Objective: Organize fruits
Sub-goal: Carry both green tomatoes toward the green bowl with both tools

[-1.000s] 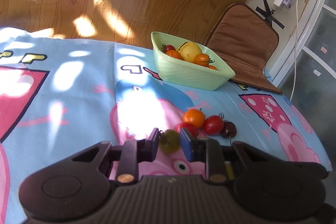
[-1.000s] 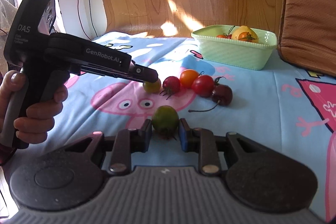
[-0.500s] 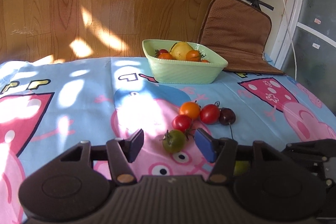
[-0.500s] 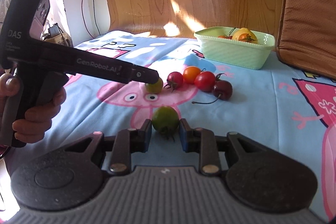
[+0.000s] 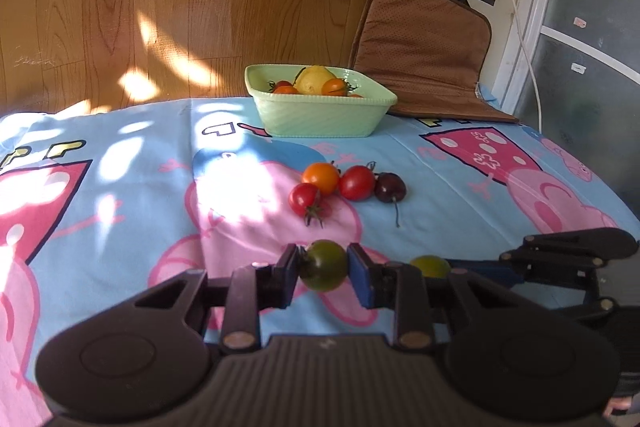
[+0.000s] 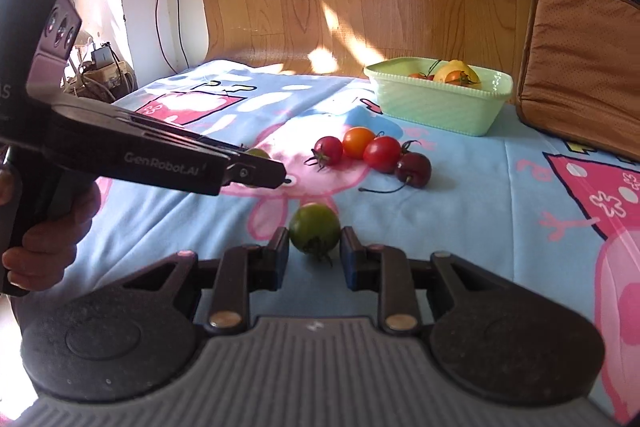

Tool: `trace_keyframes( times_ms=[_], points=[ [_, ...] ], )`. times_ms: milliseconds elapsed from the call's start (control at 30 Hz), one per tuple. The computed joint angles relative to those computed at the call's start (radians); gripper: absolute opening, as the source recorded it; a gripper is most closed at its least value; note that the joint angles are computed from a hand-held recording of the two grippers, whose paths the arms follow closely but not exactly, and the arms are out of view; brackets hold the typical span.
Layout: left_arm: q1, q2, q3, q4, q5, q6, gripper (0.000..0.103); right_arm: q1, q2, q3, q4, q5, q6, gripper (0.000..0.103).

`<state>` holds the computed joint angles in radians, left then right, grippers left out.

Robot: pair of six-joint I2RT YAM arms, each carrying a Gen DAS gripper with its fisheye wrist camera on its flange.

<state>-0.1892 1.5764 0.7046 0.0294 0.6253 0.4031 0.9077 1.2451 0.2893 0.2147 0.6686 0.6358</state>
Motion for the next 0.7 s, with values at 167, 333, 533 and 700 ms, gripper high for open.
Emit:
trace_keyframes(
  times_ms=[167,333,533,700],
  points=[
    [-0.035,-0.151,-0.142,0.007,-0.007,0.002,0.027,0.149,-0.088,-0.012,-0.206,0.137,0.205,0.030],
    [-0.103,-0.248,-0.247,0.023,-0.066,0.003,0.027,0.282,-0.102,0.005,-0.402,0.216,0.431,0.030],
    [-0.134,-0.323,-0.322,0.027,-0.117,-0.011,0.027,0.396,-0.066,0.033,-0.538,0.276,0.625,0.031],
    [-0.139,-0.379,-0.353,0.019,-0.146,-0.021,0.031,0.435,-0.024,0.057,-0.582,0.302,0.699,0.032]
  ],
)
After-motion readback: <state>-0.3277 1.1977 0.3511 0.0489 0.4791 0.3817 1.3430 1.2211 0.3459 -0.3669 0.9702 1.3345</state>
